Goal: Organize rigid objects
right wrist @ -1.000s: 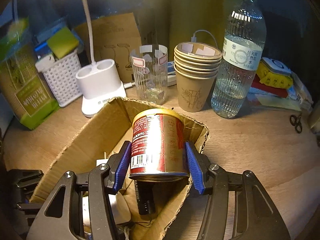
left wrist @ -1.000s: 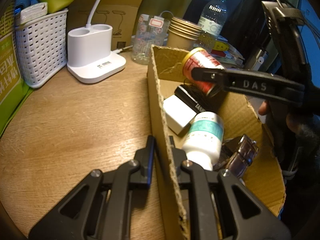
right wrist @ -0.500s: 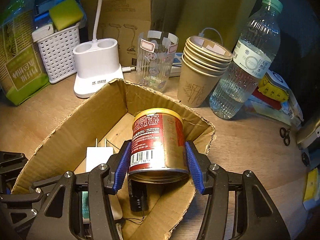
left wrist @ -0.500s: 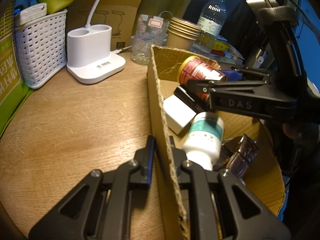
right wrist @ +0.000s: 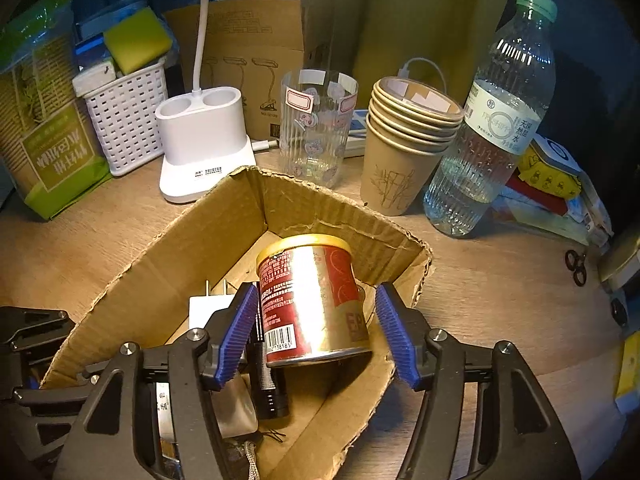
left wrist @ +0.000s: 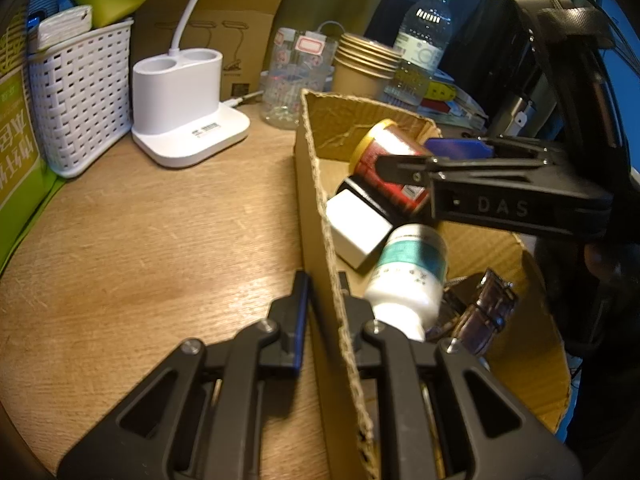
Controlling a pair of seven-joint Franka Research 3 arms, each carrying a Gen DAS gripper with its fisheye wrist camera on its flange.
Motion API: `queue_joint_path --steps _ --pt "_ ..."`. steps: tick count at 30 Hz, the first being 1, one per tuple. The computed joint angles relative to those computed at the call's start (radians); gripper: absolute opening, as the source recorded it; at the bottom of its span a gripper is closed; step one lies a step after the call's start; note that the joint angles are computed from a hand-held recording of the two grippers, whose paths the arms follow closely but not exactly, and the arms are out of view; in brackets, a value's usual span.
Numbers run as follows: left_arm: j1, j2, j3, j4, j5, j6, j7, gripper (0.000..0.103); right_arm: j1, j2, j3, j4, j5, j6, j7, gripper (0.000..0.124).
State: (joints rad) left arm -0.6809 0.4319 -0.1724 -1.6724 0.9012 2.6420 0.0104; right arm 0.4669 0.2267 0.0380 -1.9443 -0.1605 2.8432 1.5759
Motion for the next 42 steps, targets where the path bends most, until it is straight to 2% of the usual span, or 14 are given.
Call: queue_joint_path --steps 6,13,22,24,26,28,31,35,37,38,40,42 --pt "-0.002 0.013 -0.001 0.017 -0.006 0.0 0.014 0.013 0.006 -0.014 -0.014 -0.019 -0.024 0.015 0.035 0.065" --pt "-0.005 0.012 0.003 0.017 -0.011 0.003 0.024 0.014 -0.005 -0.056 -0.012 -0.077 -0.022 0.078 0.07 0.065" --pt "-0.018 0.012 0.0 0.036 0.006 -0.029 0.05 0.023 -0.04 -0.146 0.01 -0.187 -0.001 0.159 0.11 0.065" --pt "-0.026 0.004 0.002 0.033 0.019 -0.038 0.048 0.025 -0.046 -0.166 0.013 -0.209 -0.012 0.172 0.133 0.065" --pt "-0.03 -0.014 0.004 0.02 0.033 -0.05 0.028 0.034 -0.06 -0.191 0.024 -0.235 -0.002 0.18 0.129 0.065" --pt "-0.035 -0.033 0.007 0.004 0.066 -0.051 -0.006 0.043 -0.074 -0.226 0.023 -0.267 -0.081 0.191 0.207 0.065" --pt "-0.05 -0.06 0.006 -0.01 0.14 -0.098 -0.065 0.055 -0.11 -0.271 0.049 -0.313 -0.077 0.209 0.221 0.065" --pt "-0.063 -0.095 -0.017 -0.019 0.202 -0.191 -0.117 0.055 -0.171 -0.337 0.095 -0.376 -0.076 0.228 0.244 0.065" --pt "-0.083 -0.111 -0.029 -0.017 0.258 -0.267 -0.159 0.058 -0.238 -0.385 0.149 -0.419 -0.135 0.243 0.309 0.065" --pt "-0.083 -0.115 -0.039 -0.017 0.273 -0.284 -0.172 0.066 -0.266 -0.407 0.173 -0.437 -0.149 0.253 0.328 0.065" --pt "-0.091 -0.131 -0.056 -0.018 0.313 -0.317 -0.204 0.074 -0.335 -0.458 0.231 -0.478 -0.172 0.272 0.369 0.065" --pt "-0.109 -0.137 -0.074 -0.006 0.362 -0.369 -0.221 0.076 -0.418 -0.52 0.302 -0.523 -0.187 0.299 0.409 0.065"
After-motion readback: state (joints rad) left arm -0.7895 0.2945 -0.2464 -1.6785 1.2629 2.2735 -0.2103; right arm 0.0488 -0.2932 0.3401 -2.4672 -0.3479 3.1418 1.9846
